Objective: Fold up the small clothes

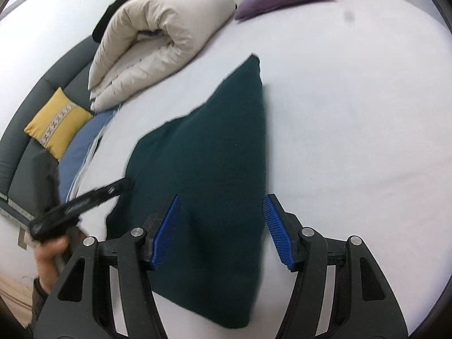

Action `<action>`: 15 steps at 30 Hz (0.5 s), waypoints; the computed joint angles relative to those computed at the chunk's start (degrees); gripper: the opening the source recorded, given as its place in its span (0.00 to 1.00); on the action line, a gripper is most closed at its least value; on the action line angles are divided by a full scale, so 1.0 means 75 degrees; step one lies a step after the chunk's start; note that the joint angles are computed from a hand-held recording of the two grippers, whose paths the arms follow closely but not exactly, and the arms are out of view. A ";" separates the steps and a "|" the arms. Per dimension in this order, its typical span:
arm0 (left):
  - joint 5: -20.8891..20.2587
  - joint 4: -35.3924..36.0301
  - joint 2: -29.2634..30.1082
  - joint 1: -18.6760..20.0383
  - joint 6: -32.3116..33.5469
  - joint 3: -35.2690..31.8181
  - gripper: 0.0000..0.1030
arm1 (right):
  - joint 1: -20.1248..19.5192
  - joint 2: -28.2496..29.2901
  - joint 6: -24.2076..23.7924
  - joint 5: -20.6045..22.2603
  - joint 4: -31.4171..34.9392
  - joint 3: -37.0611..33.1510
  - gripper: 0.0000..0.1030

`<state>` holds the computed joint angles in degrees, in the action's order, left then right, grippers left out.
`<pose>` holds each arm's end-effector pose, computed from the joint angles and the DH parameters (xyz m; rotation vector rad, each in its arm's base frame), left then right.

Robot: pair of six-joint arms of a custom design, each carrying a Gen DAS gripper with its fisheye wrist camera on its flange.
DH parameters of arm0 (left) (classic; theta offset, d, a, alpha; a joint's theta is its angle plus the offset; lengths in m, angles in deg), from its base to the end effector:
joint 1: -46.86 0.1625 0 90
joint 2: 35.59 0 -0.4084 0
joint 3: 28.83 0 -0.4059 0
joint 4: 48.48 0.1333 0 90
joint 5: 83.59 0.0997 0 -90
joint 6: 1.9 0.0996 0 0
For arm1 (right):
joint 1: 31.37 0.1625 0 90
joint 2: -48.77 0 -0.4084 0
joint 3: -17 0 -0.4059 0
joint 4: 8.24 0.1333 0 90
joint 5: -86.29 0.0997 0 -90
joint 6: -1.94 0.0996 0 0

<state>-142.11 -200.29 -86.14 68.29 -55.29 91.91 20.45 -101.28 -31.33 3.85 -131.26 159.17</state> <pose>-0.3822 -0.3491 -0.0026 0.4109 2.6629 -0.5682 -0.0013 -0.2384 0.4127 -0.0488 -2.6813 0.9150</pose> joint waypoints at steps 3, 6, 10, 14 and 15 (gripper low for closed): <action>-0.0006 0.0014 0.0016 0.0024 0.0068 0.0029 0.59 | 0.0272 0.0591 -0.0051 -0.0489 -0.0643 0.0077 0.58; -0.0155 -0.0287 0.0117 0.0022 0.0386 0.0124 0.40 | 0.0120 0.0915 -0.0055 -0.0336 -0.0849 0.0190 0.56; 0.0060 -0.0220 0.0079 -0.0141 0.0568 0.0080 0.21 | 0.0442 0.1147 0.0032 -0.0565 -0.1410 0.0358 0.50; 0.0195 -0.0297 -0.0218 -0.0262 0.0478 0.0312 0.20 | 0.1257 0.1251 0.0249 -0.1248 -0.1737 0.0354 0.45; 0.0185 -0.0402 -0.0344 -0.0262 0.0375 0.0426 0.20 | 0.1441 0.1238 0.0303 -0.1342 -0.1731 0.0336 0.44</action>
<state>-140.72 -203.31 -88.72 66.33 -52.48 95.11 31.26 -92.00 -29.06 -6.22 -144.25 161.69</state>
